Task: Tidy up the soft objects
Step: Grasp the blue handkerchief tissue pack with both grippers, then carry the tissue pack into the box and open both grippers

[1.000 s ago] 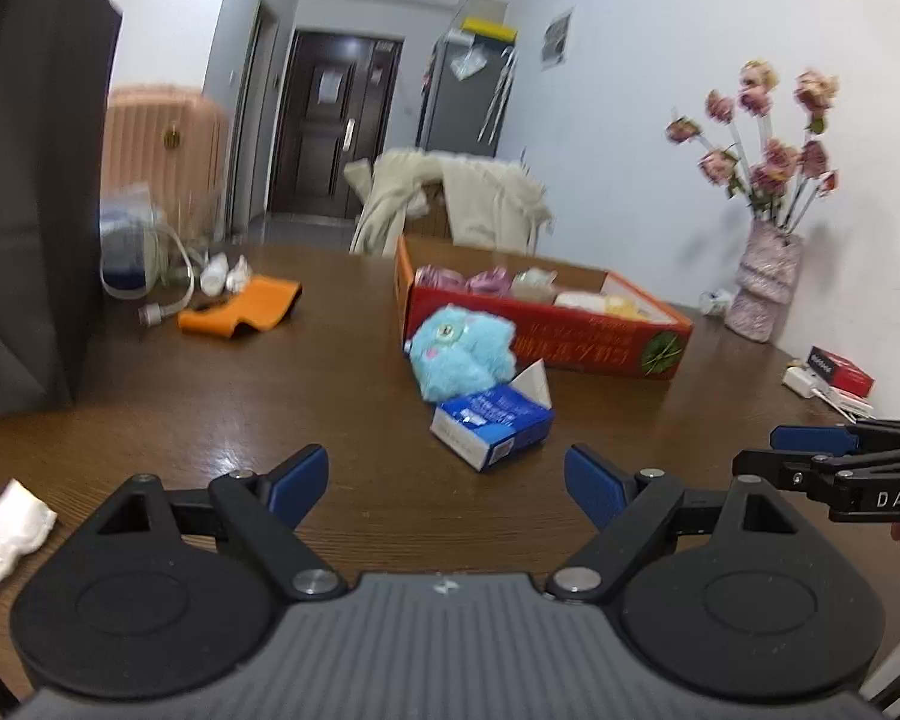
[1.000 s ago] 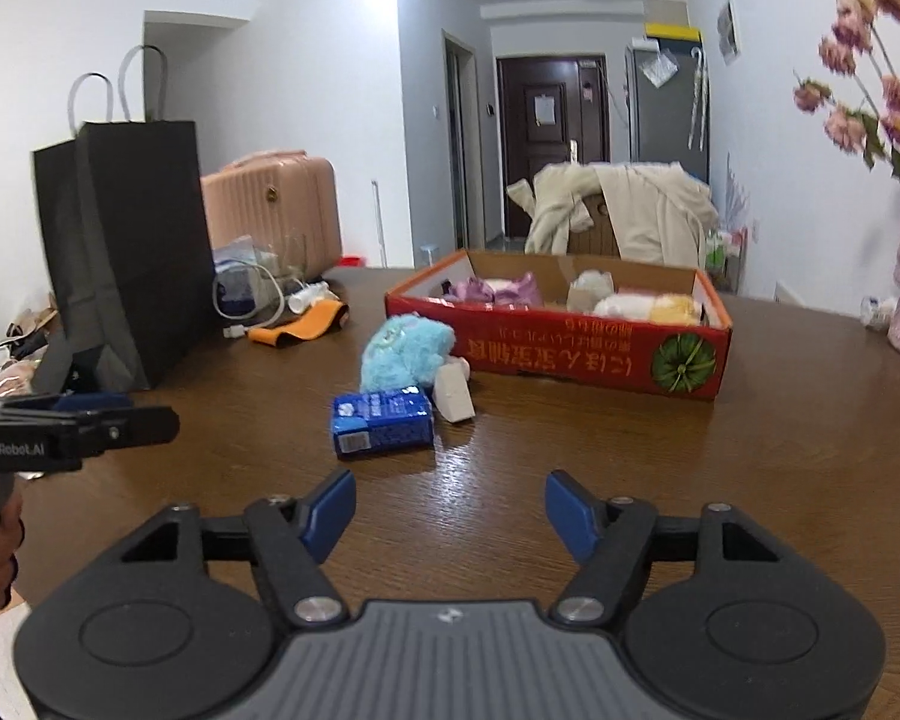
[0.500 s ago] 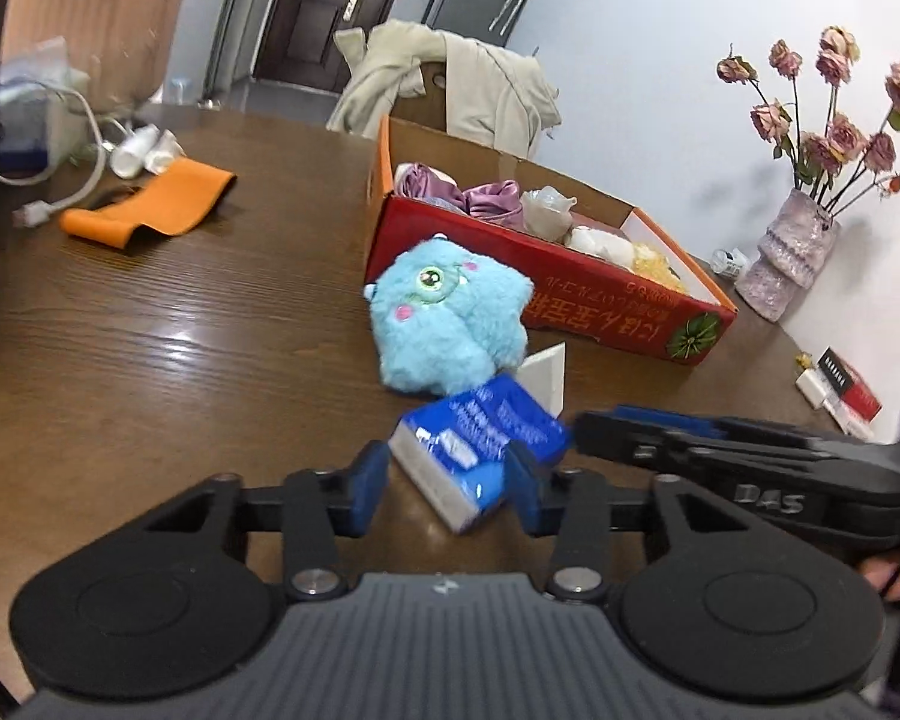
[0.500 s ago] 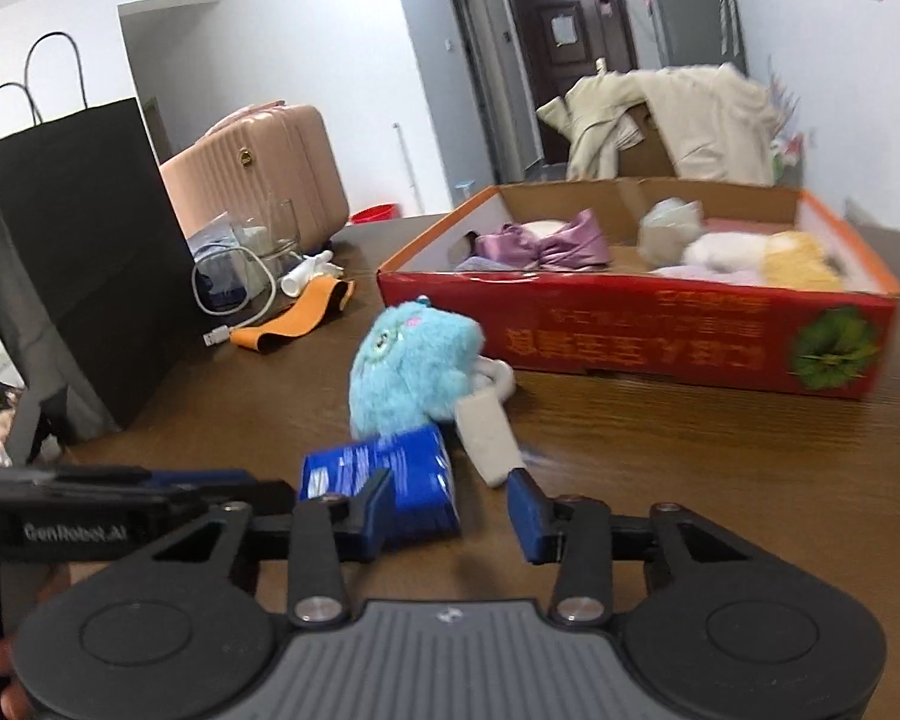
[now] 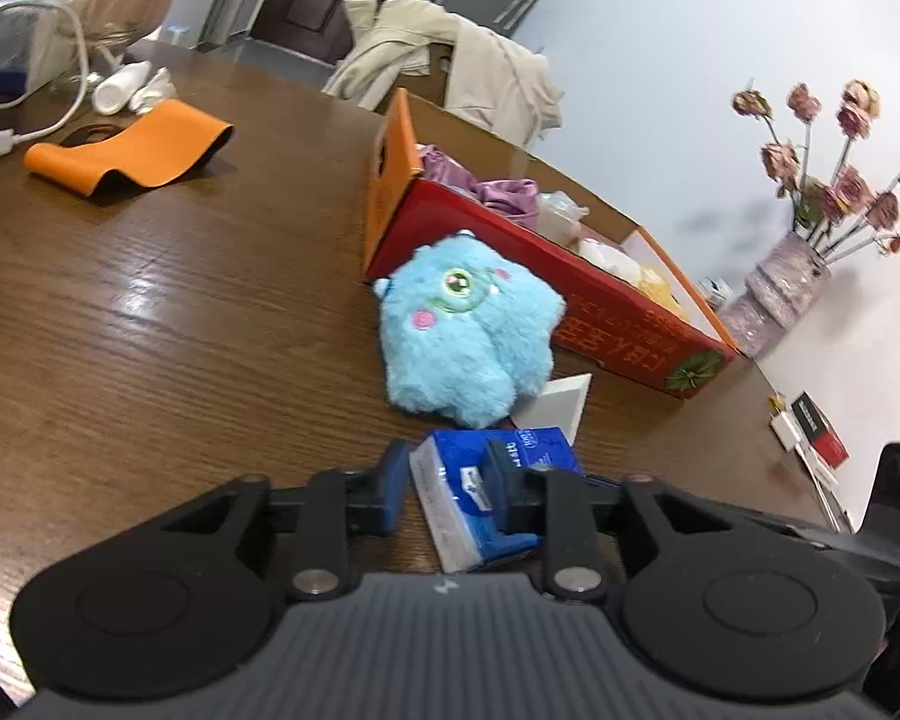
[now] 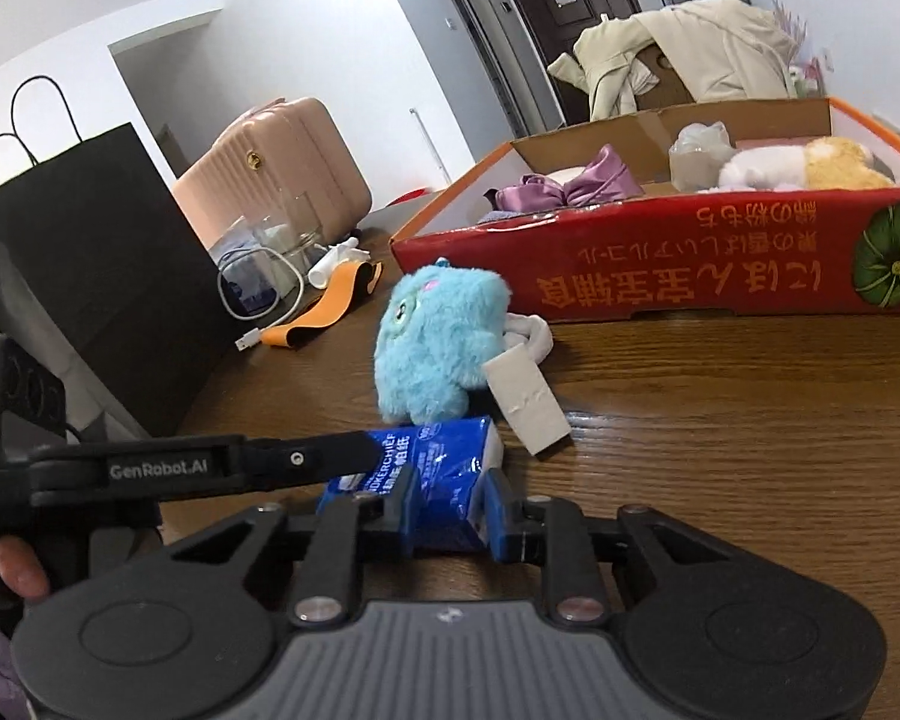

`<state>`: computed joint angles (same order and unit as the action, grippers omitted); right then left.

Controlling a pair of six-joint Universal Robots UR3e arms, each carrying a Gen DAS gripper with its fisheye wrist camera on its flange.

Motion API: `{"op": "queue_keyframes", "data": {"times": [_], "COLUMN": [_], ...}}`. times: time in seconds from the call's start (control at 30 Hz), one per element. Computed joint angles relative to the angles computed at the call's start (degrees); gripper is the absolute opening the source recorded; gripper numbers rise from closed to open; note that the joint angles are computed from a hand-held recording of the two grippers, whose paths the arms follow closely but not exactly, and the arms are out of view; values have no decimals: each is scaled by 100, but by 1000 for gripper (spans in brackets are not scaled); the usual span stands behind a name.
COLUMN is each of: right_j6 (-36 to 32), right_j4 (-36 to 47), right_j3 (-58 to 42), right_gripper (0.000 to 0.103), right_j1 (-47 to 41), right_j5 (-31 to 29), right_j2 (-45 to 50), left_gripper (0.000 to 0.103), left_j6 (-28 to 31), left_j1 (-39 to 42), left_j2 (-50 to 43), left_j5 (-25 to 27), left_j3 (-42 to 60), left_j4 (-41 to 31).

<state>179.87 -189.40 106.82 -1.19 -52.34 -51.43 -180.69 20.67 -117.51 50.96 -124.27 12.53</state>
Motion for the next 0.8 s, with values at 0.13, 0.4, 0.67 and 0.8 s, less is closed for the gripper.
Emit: {"op": "queue_keyframes", "data": {"times": [0.13,0.4,0.67,0.8], "right_j6": [81,-234,-288,-222], "right_j4": [-103,-436,-1154,-1438], "right_j3": [-14,936,2427,2694], "right_gripper": [21,21,21,21], "right_j1": [32,162,-283,-602], "right_j5": [-75,-407,-67,98], "right_j2": [43,-744,-1874,-2266], "left_gripper": [38,30,30,30], "left_j6": [260,123,101,-219], "left_j1": [29,-116,5,-206], "left_j2": [200,796,1909,1986], "left_j5": [-167,54,-286,-352], "left_j3": [-170,-869,-1934,-1694], "left_j4": [-168,342,763,853]}}
